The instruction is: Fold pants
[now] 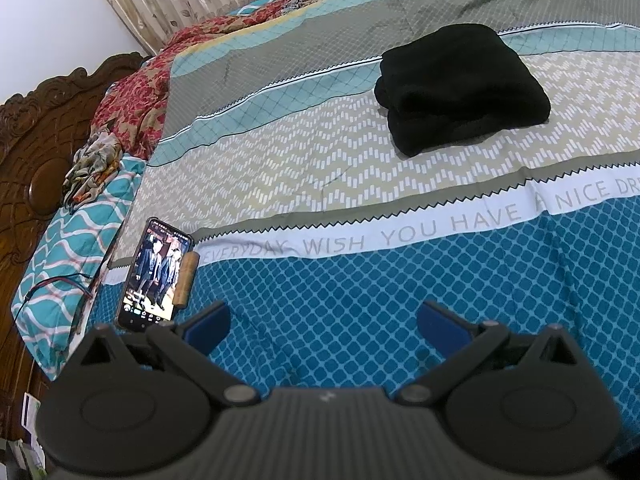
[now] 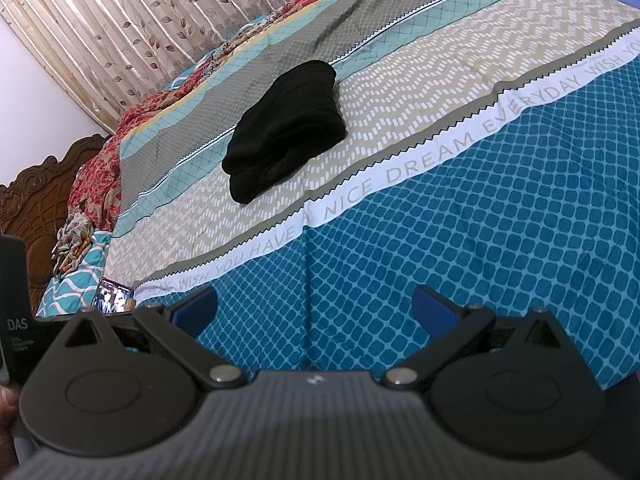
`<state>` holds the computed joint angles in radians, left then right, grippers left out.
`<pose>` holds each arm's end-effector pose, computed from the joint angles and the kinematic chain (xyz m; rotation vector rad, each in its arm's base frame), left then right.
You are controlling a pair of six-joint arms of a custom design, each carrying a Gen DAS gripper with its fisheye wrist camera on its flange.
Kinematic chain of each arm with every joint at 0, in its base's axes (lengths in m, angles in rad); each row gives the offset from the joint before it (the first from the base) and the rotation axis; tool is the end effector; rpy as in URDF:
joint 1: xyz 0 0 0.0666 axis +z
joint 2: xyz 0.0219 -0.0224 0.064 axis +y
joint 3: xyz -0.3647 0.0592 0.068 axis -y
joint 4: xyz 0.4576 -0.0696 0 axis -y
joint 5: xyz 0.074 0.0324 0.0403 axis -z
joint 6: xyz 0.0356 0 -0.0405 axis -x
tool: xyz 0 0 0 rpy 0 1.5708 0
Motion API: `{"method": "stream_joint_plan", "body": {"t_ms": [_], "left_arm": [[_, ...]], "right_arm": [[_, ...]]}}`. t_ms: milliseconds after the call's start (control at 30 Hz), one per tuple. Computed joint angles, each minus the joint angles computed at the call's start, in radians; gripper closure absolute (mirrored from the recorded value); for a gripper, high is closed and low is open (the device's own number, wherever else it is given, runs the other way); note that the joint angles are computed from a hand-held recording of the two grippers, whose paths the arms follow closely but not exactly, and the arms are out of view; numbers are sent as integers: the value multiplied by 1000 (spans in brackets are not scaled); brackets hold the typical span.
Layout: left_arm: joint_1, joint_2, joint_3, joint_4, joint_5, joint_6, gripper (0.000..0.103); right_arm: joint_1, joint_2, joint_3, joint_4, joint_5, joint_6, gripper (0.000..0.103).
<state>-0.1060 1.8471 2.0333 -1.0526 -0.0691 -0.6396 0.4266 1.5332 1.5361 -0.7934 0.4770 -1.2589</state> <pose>0.7035 -0.0728 0.4640 0.8671 2.3031 0.3205 0.5604 0.2363 0.4237 1.1222 1.9792 0.3287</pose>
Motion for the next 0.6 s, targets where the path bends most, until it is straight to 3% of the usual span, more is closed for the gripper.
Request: {"method": "stream_joint_plan", "body": {"t_ms": [600], "left_arm": [[0, 3, 4, -3, -3, 7, 0]], "right_arm": [[-1, -3, -6, 5, 2, 2, 0]]}}
